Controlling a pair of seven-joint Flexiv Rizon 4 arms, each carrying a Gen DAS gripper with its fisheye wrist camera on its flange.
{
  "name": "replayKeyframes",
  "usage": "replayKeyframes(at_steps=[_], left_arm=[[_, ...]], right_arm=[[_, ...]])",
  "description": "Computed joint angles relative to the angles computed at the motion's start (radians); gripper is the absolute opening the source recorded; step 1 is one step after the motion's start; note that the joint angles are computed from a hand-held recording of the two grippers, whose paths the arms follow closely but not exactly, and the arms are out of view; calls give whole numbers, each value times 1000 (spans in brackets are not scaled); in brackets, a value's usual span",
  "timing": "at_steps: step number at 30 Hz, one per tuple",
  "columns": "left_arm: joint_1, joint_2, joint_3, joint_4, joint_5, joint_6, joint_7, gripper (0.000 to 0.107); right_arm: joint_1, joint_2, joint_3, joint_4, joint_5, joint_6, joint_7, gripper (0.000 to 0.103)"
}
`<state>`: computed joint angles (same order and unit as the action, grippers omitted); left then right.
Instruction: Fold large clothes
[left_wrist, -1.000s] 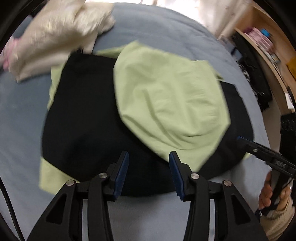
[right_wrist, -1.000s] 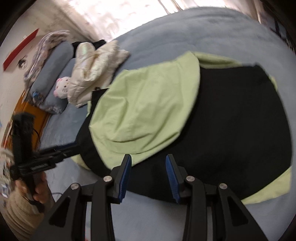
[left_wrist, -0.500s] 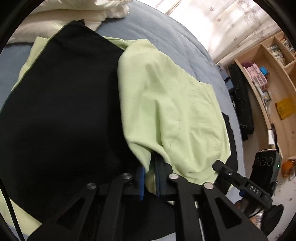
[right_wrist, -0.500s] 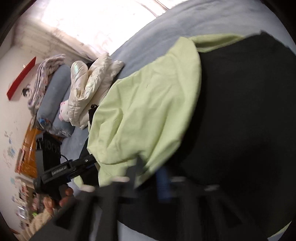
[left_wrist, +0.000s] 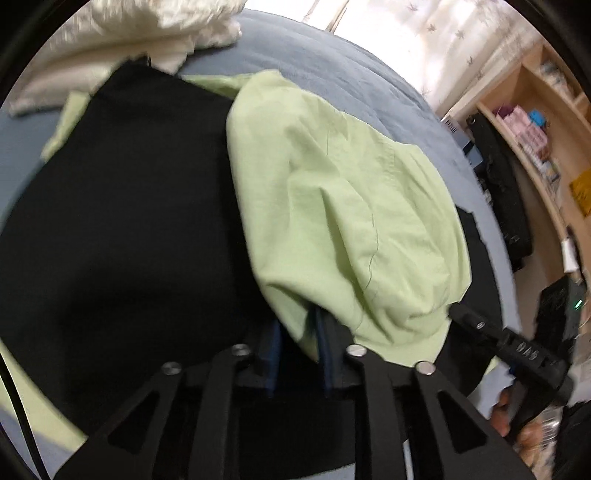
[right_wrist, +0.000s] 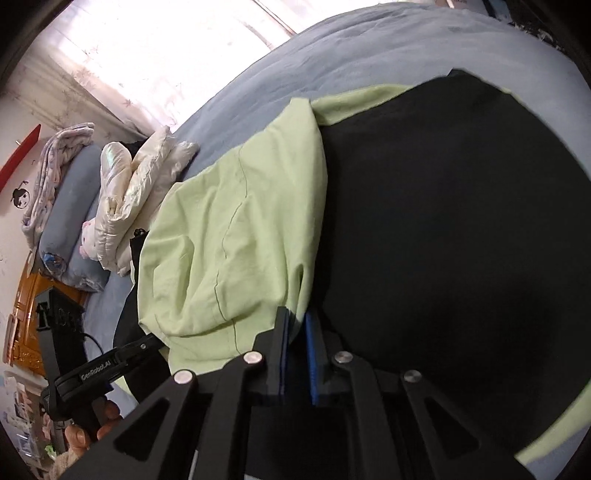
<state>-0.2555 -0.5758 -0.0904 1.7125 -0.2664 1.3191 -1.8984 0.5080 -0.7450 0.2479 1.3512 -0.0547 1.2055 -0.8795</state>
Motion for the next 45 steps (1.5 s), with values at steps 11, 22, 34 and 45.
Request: replayKeyframes(at_steps=[11,22,34,45], left_arm=[[-83,39,131,-123,215,-45,-130,23],[-70,-152,140,-355,216,-219,-141,9],[1,-120,61,-213,98,-84,-9,2],[-92,-25,164,-224,219,-199,-140,30]], right_arm=[[122,56,-159,53,-281,118,135,20],[135,-183,-106,-314,-223,-143,-58,22],[108,-78,-192,-101,-244,-34,86,14],[109,3,-159,-36,-230,-13,153,15]])
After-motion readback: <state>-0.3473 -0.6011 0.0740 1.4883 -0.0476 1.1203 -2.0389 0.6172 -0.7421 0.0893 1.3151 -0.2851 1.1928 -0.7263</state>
